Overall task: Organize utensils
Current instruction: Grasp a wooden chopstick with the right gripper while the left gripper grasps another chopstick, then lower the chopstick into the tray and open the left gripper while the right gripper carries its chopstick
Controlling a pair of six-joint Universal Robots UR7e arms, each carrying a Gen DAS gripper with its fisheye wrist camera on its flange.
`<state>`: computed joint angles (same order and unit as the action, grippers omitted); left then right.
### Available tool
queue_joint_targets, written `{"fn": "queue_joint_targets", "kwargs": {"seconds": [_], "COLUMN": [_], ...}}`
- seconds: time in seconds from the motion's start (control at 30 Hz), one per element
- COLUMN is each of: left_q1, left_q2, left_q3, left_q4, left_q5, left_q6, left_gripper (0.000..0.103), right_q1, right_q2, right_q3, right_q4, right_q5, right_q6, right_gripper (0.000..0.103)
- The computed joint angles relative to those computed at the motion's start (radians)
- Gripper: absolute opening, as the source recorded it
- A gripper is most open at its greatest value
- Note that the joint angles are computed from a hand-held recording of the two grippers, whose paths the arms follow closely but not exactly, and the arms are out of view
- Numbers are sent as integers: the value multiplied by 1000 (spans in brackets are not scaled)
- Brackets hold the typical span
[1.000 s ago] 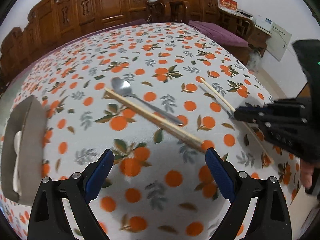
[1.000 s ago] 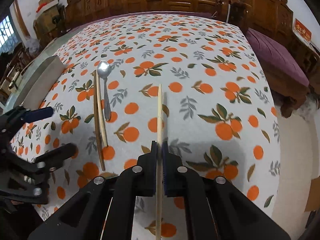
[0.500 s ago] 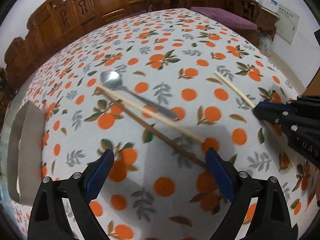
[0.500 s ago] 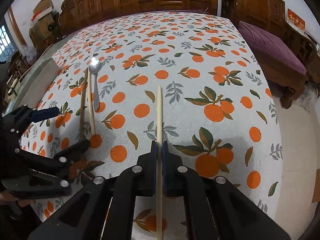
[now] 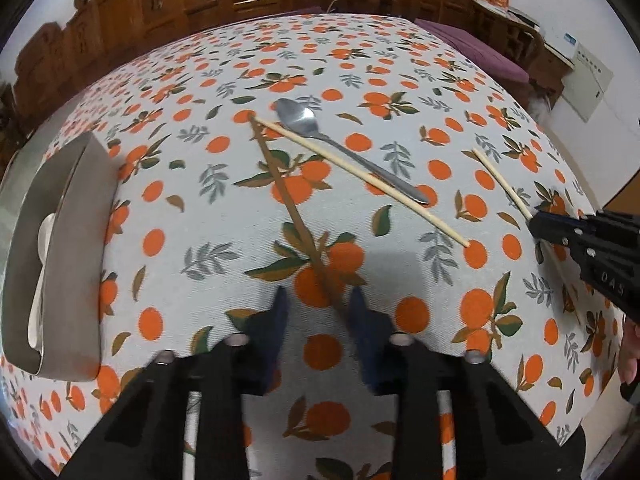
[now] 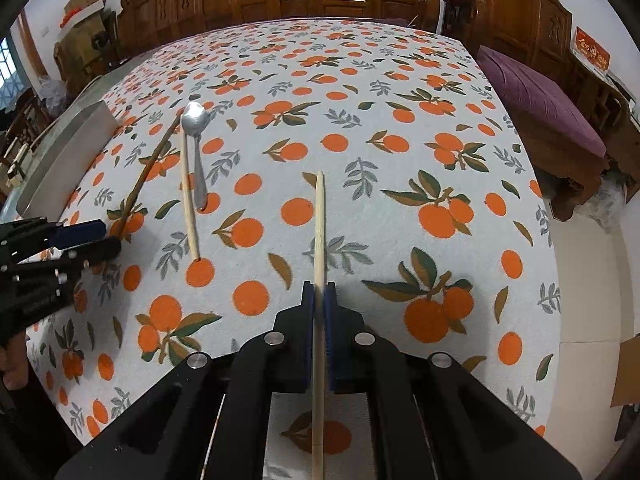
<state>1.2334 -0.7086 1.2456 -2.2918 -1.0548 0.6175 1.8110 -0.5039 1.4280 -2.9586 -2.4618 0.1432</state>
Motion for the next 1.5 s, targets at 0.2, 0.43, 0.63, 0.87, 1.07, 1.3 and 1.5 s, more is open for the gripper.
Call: {"fn": "queue_joint_targets", "kwargs": {"seconds": [0.2,0.43,0.63,0.87,1.07,1.3,1.5], "left_q1": [18,32,41,45,52,69,95], "left_q2": [0,-34,-59,-80,-93,-95,-77], "left_q3": [-52,-52,-88,-128,-161,-223,-311], "left_q4": [74,51,78,108,131,170,224], "left_q5": [4,-14,-57,-94,-117,-127,-130], "left_q6": [-33,28,50,72,89,106,120], "left_gripper": [4,3,3,3,3,3,3], "right_q1": [21,54,76,95,114,137,144], "right_q2": [8,36,77,119,156,233,312], "right_q3": [-21,-76,-151,-234,-308,-452,-593], "right_q4": [35,75,118,148,169,233,299], "right_q5": [-16,-28,-28,-15,-8,2,24], "right_q6": [16,15,11,8,1,-28,-51], "right_gripper": [6,6,6,6,6,6,6]}}
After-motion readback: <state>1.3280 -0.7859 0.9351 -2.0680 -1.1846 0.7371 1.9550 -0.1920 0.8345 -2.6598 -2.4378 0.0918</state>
